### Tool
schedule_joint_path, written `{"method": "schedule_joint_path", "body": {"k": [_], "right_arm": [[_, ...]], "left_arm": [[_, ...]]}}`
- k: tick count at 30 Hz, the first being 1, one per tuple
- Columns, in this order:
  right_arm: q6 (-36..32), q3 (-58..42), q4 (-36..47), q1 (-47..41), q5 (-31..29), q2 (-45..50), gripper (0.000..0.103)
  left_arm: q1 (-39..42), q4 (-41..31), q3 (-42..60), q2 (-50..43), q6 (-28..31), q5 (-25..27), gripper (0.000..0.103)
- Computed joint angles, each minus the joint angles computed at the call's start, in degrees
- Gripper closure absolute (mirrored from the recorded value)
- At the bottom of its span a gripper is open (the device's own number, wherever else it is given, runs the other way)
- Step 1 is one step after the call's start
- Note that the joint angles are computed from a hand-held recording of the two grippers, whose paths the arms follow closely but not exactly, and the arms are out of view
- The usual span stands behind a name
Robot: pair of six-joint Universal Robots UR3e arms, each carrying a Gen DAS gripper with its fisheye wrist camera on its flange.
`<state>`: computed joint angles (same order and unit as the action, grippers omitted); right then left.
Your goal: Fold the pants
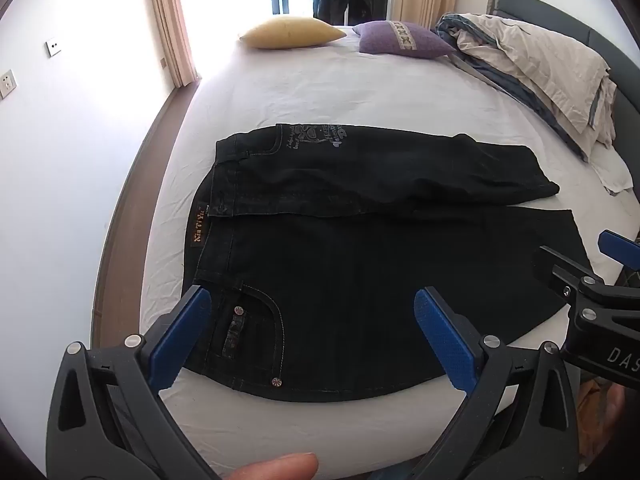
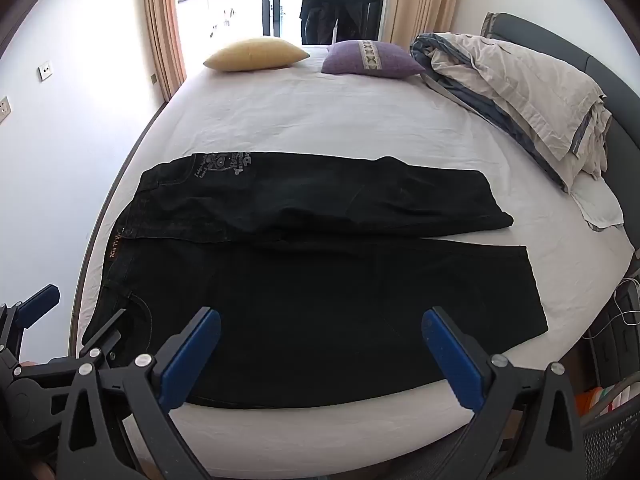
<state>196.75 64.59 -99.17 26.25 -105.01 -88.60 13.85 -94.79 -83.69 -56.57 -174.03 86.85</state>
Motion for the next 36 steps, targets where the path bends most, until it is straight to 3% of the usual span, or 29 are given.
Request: {"method": "schedule_joint_path", "body": {"k": [8,11,14,36], "right_arm": [[-0.05,1.25,-0.87,-0.02,-0.05,-0.57,0.000],[-0.14,1.43,-0.89,-0.19,0.14,-0.64,0.000],[0.00,1.39,-0.78,-0.06,0.10,-0.54,0.000],[0.18,2.93,-1.34,-0.07,0.36,-1.28,0.000]], "left_arm": [[-6.81,2.03,0.41,-2.13,-5.28,5.22,0.000],[-6.44,2.85,-1.12,-1.66,-5.22,4.89,0.000],[-0.96,1.20,-1.62,0.08,-1.49,1.19,0.000],[-1.26,0.66,-0.74,-0.17,-2.25,1.50,0.000]]}}
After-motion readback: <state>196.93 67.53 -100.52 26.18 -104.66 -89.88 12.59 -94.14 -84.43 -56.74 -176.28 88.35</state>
